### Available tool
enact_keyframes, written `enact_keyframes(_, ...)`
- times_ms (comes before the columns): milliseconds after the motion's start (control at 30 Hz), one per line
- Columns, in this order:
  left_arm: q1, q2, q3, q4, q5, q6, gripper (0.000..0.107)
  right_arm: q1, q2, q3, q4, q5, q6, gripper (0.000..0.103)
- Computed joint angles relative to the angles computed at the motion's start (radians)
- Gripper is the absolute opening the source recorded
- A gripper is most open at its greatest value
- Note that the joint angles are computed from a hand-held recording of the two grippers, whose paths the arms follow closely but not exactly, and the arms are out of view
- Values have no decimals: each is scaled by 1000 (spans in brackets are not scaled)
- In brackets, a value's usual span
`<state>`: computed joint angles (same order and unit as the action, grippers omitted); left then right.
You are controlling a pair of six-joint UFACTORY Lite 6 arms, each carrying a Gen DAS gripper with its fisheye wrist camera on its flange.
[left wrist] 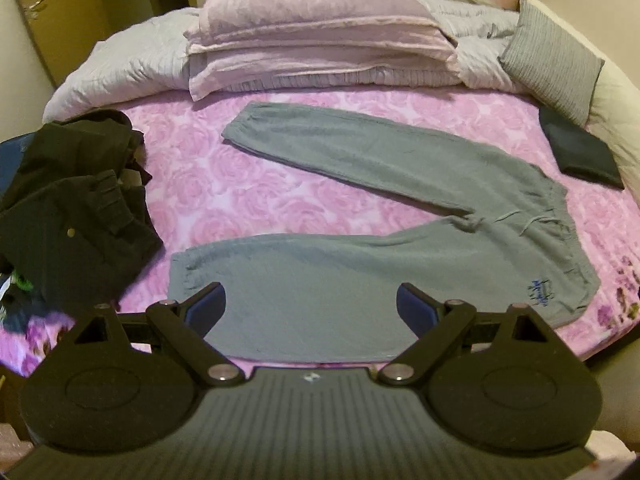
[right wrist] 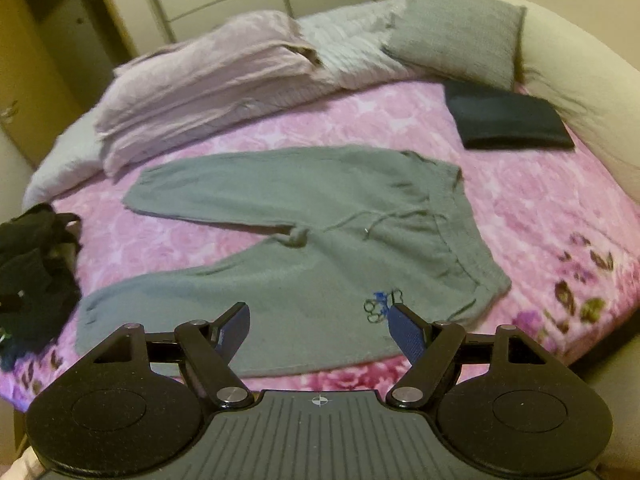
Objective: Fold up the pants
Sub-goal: 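Grasp one sweatpants leg with both grippers and lay it over the other leg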
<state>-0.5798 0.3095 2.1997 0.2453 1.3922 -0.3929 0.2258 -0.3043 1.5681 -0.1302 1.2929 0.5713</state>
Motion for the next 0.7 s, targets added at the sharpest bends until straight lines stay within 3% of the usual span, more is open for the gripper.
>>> enact_keyframes(133,96,17,-81,-66,-70,102,90,45,0,-67,-43,17,103,74)
enact_keyframes(367,163,49,-187,-157,-178,203,90,1,-7,-163,-68,11,113,74)
enact_keyframes(567,172,219,-1,-182,-164,252,90,-63,64,-135,-94,-62,61,74)
enact_keyframes(700,169,408,226,-176,-145,272,90,-180,145,-140,-29,-187,-110,74)
